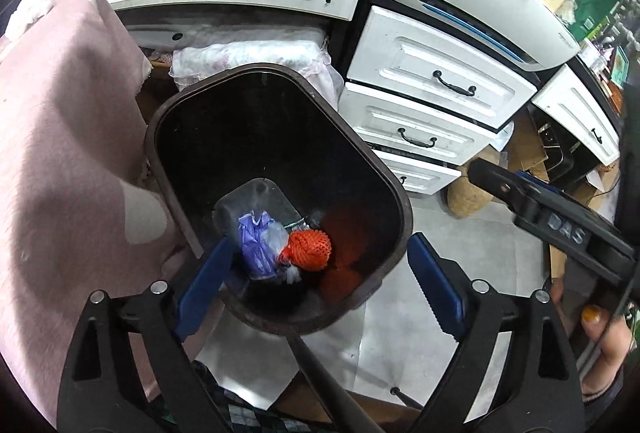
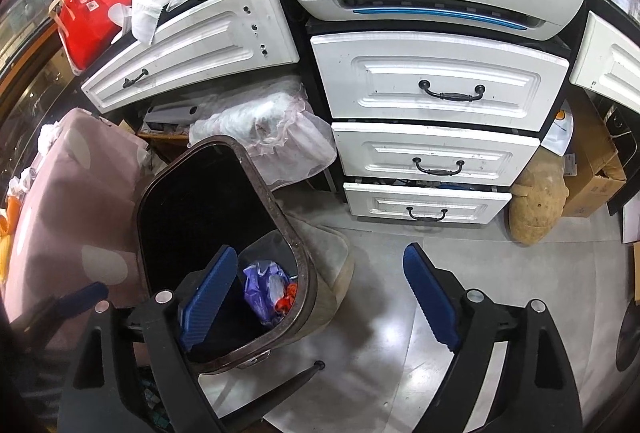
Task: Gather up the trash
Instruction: 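Open the right gripper to drop the orange net while the left drops the white bag, then move both grippers back over the table toward the orange bottle and yellow net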
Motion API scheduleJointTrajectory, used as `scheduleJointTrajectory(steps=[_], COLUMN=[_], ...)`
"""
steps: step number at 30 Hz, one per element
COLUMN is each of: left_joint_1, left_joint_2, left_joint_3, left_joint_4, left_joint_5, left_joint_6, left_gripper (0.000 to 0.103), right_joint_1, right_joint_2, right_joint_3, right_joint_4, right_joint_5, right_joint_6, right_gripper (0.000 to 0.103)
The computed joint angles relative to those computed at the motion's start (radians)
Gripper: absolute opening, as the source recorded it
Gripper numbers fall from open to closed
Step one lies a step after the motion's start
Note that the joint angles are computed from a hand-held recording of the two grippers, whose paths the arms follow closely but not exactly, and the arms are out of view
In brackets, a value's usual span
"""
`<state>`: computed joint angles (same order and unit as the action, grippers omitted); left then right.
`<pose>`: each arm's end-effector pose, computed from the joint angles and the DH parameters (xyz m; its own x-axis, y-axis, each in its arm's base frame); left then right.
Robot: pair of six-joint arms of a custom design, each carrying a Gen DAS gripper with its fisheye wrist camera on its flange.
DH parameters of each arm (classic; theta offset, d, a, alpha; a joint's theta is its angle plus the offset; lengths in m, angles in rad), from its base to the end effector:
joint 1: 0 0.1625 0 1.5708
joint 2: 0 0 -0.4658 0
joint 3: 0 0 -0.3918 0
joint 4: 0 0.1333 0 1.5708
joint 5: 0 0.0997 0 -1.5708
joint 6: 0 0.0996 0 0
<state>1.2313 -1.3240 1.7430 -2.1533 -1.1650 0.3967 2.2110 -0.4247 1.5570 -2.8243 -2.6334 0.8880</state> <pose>-0.0320 -0.6091 0.3807 -0.6919 0.5858 -0.4221 0.6461 0.7633 0.0004 0.4526 -0.5302 -0.0364 -0.7461 0.4877 0.4534 -0.0224 0.6621 -0.7491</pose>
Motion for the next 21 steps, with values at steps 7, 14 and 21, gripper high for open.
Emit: scheduleJointTrajectory(steps=[7,14,21], left_joint_1=[-0.012,-0.030,0.002], left_joint_2=[-0.086,-0.180,-0.226], left_joint_3=[0.027,0.058,0.026], left_joint_4=[-0.020,-0.102,-0.109], left_joint_5=[-0.019,-0.009,-0.003], left_joint_6=[0.042,0.142,0.158], left_gripper=[0.090,0.094,0.094], right_joint_1=[0.004,0.029,0.078], right_joint_2=[0.011,0.047,0.121], right_joint_3=[-0.025,-0.114,-0.267], right_joint_4=[-0.011,-0.032,-0.043], right_joint_5=[0.017,0.078,0.108], right_joint_6=[-0.048,-0.205,-0.409], right_gripper=[0.084,0.084,0.084])
